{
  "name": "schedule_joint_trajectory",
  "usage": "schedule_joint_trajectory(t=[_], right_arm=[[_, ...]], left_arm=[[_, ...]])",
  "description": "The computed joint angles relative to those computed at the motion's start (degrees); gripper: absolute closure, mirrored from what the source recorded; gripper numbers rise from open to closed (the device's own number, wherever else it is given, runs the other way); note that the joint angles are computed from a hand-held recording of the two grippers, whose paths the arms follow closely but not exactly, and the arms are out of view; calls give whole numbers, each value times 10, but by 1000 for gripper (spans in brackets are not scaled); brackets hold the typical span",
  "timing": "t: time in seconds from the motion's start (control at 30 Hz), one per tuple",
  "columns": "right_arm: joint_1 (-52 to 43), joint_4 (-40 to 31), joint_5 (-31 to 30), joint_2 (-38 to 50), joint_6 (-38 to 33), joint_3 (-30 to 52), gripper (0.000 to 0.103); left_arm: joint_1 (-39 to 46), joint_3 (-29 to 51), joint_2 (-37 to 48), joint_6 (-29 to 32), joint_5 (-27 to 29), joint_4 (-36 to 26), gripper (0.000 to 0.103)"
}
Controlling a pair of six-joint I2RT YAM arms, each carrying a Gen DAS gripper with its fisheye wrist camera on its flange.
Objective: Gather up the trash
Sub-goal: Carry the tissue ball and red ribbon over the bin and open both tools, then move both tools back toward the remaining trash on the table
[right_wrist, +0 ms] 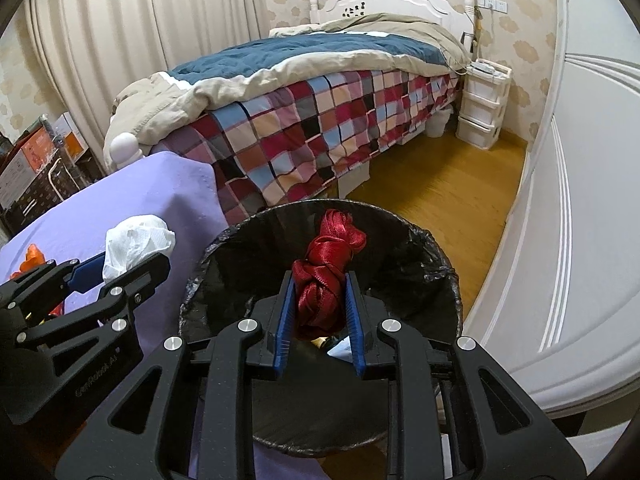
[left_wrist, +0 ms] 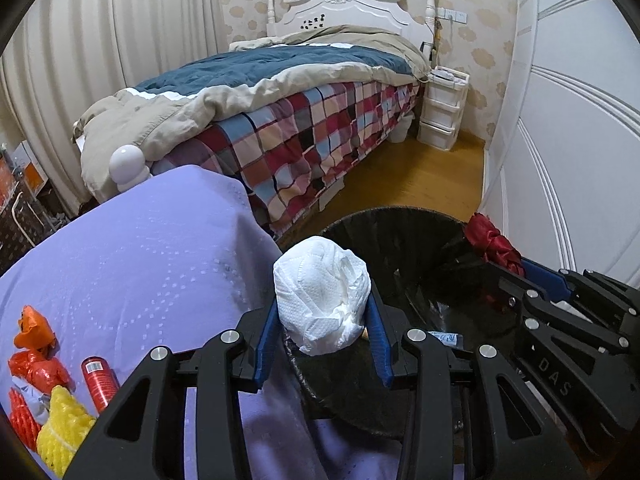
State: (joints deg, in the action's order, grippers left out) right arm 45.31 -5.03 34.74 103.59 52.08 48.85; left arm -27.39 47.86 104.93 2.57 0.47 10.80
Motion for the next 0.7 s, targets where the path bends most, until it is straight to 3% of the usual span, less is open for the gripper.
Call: schedule_joint_trajectory(t=[0.1, 0.17, 0.37, 0.63, 0.7], right_arm=[[0, 1, 9, 2, 5, -1, 66], [1, -2, 14, 3, 8, -2, 63], [9, -18, 33, -5, 33, -6, 52], [47, -49, 58, -17, 85, -1, 27], [62, -60, 62, -16, 97, 5, 24]], left_arm=[[-1, -5, -3, -4, -8, 4, 44], [2, -11, -10, -10, -7, 12, 32], [12, -23, -24, -14, -14, 12, 27], [48, -76, -86, -10, -6, 7, 26], [59, -91, -102, -6, 0, 5, 25]])
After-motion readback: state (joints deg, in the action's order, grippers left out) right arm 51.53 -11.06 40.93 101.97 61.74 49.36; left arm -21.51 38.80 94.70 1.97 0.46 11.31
